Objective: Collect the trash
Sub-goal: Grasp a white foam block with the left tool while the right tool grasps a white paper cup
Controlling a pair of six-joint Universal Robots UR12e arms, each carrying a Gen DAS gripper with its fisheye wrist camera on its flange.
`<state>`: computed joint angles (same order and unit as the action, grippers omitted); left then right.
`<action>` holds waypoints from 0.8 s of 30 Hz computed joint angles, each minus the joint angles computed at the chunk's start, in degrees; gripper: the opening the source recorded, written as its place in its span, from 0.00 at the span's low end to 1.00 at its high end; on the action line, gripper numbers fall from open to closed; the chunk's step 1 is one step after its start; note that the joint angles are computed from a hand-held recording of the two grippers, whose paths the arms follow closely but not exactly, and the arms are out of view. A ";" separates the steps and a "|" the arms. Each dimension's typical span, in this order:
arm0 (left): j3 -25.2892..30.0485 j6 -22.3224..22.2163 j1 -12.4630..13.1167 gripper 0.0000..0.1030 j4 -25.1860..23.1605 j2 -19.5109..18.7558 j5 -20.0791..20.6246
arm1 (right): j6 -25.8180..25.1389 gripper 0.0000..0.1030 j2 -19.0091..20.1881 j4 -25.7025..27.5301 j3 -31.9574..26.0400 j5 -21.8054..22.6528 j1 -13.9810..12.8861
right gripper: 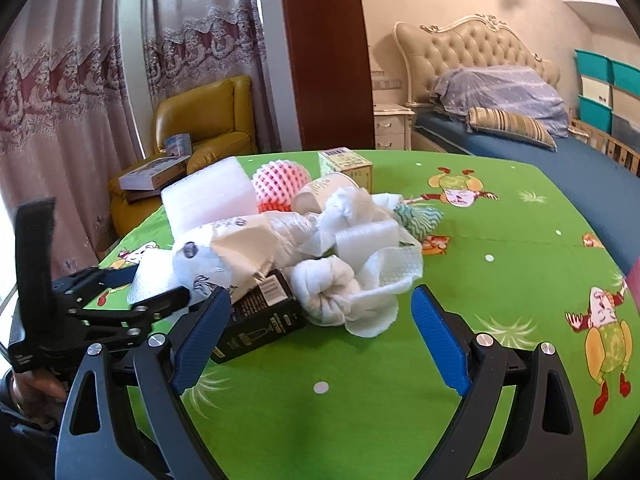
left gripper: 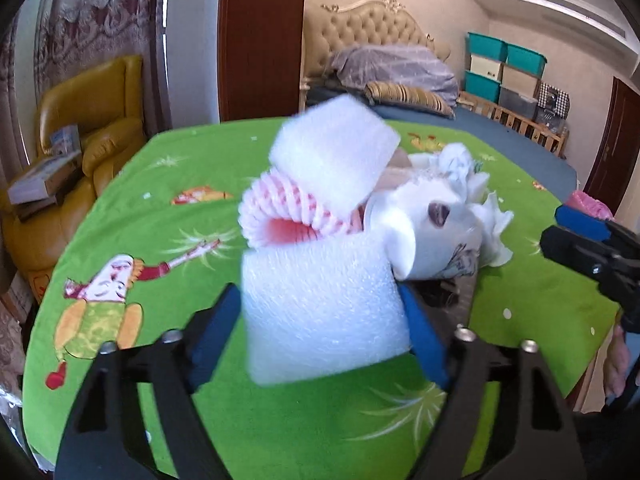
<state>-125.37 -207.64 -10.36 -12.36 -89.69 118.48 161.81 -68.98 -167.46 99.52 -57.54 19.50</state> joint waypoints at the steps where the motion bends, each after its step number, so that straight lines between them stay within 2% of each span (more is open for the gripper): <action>1: -0.29 0.17 0.26 0.68 0.60 0.07 -0.35 | -0.50 0.83 0.03 0.15 -0.11 0.28 0.16; 5: -2.11 0.53 0.52 0.66 4.17 1.38 0.71 | -3.72 0.83 0.47 1.02 -0.85 0.76 1.41; 7: -2.99 0.83 0.03 0.66 5.96 1.96 2.57 | -5.13 0.83 0.80 0.71 -1.20 0.94 2.09; 13: -4.97 2.22 -1.35 0.66 8.95 3.55 11.18 | -8.19 0.83 1.79 4.70 -3.49 2.41 3.82; 15: -5.31 2.91 -1.94 0.66 9.94 3.55 13.60 | -9.11 0.83 2.23 5.56 -4.09 1.89 4.50; 18: -5.34 3.28 -2.43 0.66 10.26 3.79 15.69 | -10.17 0.83 3.06 7.59 -5.28 -1.12 5.63; 20: -5.28 3.84 -2.60 0.66 10.99 3.71 15.82 | -9.89 0.68 3.22 7.49 -5.28 -1.06 5.62; 21: -5.28 3.78 -3.28 0.66 11.63 3.25 16.07 | -9.77 0.64 3.21 7.35 -5.23 -1.04 5.54; 24: -4.42 3.89 -3.80 0.67 11.00 2.55 15.54 | -8.61 0.64 2.81 4.90 -4.25 1.15 4.49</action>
<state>-129.79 -203.74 -14.16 -1.36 -87.14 134.02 153.20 -66.17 -162.56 95.27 -56.38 23.99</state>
